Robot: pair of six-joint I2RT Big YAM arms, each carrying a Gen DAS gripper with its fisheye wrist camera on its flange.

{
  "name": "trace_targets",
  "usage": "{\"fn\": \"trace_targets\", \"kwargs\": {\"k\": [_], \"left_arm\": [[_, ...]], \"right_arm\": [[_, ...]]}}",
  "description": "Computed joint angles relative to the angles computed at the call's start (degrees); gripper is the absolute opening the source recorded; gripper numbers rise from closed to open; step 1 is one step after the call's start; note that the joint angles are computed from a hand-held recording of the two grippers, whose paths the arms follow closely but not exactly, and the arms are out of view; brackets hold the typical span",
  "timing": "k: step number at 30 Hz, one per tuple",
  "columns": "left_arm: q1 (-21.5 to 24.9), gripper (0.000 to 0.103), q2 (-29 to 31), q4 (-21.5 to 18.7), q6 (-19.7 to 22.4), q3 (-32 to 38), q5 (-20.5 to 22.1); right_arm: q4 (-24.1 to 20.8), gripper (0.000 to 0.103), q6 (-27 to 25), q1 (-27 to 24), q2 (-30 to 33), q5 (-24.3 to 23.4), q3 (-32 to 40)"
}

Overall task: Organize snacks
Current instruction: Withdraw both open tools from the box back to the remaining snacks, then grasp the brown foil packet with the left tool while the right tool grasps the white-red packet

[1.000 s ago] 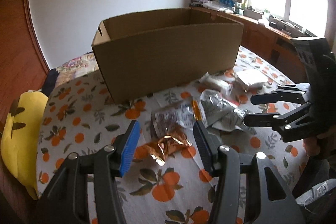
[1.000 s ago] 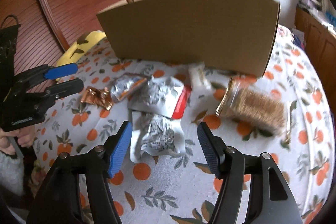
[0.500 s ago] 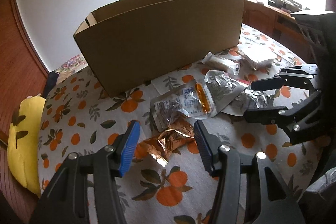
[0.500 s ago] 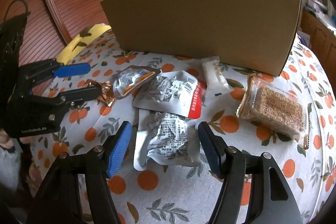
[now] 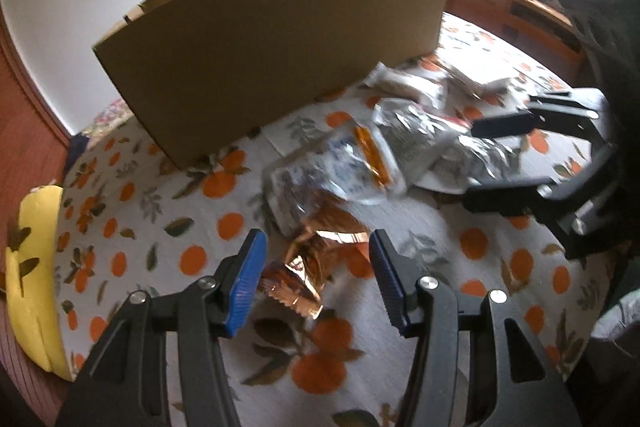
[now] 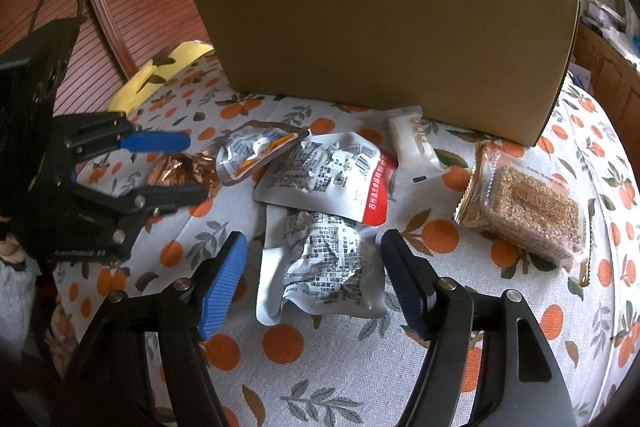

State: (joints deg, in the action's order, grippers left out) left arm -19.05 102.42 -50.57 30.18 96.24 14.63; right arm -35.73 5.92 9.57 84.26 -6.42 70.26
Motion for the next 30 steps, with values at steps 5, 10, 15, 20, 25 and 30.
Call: {"fn": "trace_targets", "kwargs": {"k": [5,10,15,20,25,30], "left_arm": [[-0.06,0.054,-0.99,-2.82,1.59,-0.76,1.65],[-0.69,0.054,-0.65,-2.41,1.41,-0.20,0.78],[-0.63,0.052,1.46,-3.02,-0.89,2.41,0.74],[-0.42,0.032,1.53,-3.74,-0.84,2.38,2.25],[-0.50,0.026,-1.26,0.02,-1.76,-1.73,1.00],[0.15,0.026,-4.26,2.99,-5.50,-5.11,2.84]], "right_arm": [[0.03,0.072,-0.03,0.03,0.04,0.05,0.03],[-0.08,0.072,-0.21,0.02,0.00,0.15,0.02],[-0.07,0.072,-0.16,0.01,0.01,0.10,0.04],[-0.11,0.073,-0.27,0.03,-0.02,0.23,0.00],[-0.10,0.073,-0.37,-0.08,-0.03,0.14,-0.02],[-0.50,0.073,-1.11,0.13,0.16,1.19,0.18]]}}
